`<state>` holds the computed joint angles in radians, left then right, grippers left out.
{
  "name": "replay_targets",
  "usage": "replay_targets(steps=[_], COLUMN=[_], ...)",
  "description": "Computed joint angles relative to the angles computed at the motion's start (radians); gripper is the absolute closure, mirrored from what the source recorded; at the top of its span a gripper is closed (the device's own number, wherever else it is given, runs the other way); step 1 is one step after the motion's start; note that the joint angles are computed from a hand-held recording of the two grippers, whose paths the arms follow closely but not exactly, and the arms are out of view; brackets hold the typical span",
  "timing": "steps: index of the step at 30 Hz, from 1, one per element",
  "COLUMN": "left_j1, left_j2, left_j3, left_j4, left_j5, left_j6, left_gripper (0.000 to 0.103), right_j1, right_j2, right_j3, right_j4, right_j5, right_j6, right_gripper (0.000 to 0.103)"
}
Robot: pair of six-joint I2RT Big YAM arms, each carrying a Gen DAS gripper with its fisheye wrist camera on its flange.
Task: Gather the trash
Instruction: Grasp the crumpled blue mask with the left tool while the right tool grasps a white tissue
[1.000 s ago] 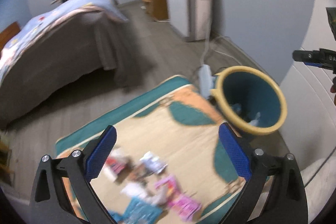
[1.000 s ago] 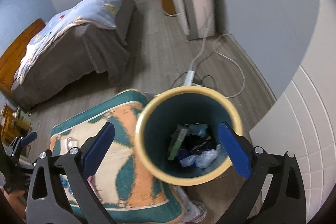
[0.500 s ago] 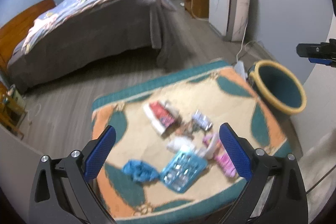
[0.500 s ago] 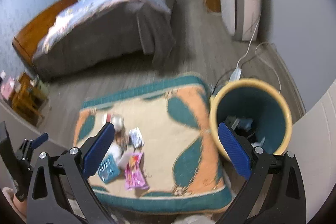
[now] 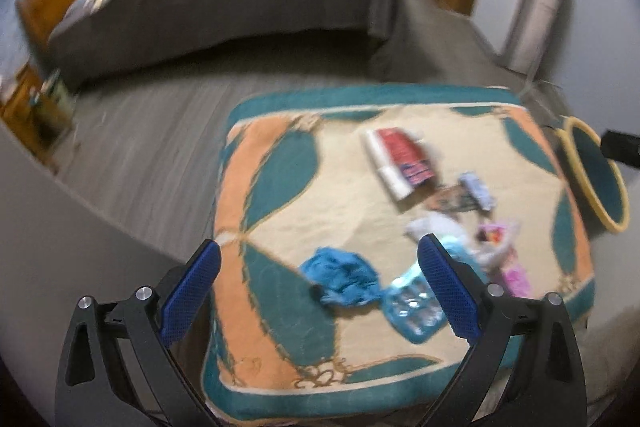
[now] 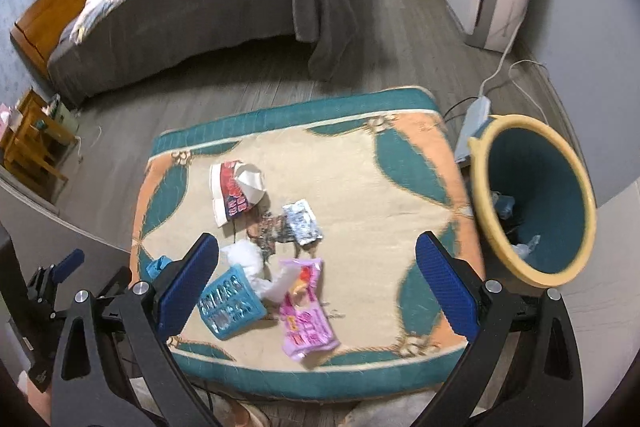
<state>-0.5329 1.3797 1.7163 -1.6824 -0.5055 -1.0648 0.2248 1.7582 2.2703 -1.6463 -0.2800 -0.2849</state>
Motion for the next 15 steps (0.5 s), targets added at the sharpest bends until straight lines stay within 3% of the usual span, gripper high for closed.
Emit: replay_targets(steps=[6, 9, 15], left_j1=[0.032, 0.032, 0.047], left_j2=[-0.006, 0.014, 0.032], left_j3=[-0.069, -0.079, -0.121], left_j4=[0.014, 0.009, 0.062], left_j5=[0.055, 0.070, 0.144], left_j6=[-0.054, -0.039, -0.018], left_gripper=[0.005, 0.005, 0.005], right_j1=[0.027, 0.020, 0.014], right_j2=[-0.061, -0.048, -0.027], right_j3=[-0.215, -0.239, -0.260], right_j4=[0.144, 0.134, 0.080], right_j5=[0.060, 0.093, 0.079], right_j6=[-0.028, -0.028, -0.034], right_gripper=[0.006, 0.006, 0.006])
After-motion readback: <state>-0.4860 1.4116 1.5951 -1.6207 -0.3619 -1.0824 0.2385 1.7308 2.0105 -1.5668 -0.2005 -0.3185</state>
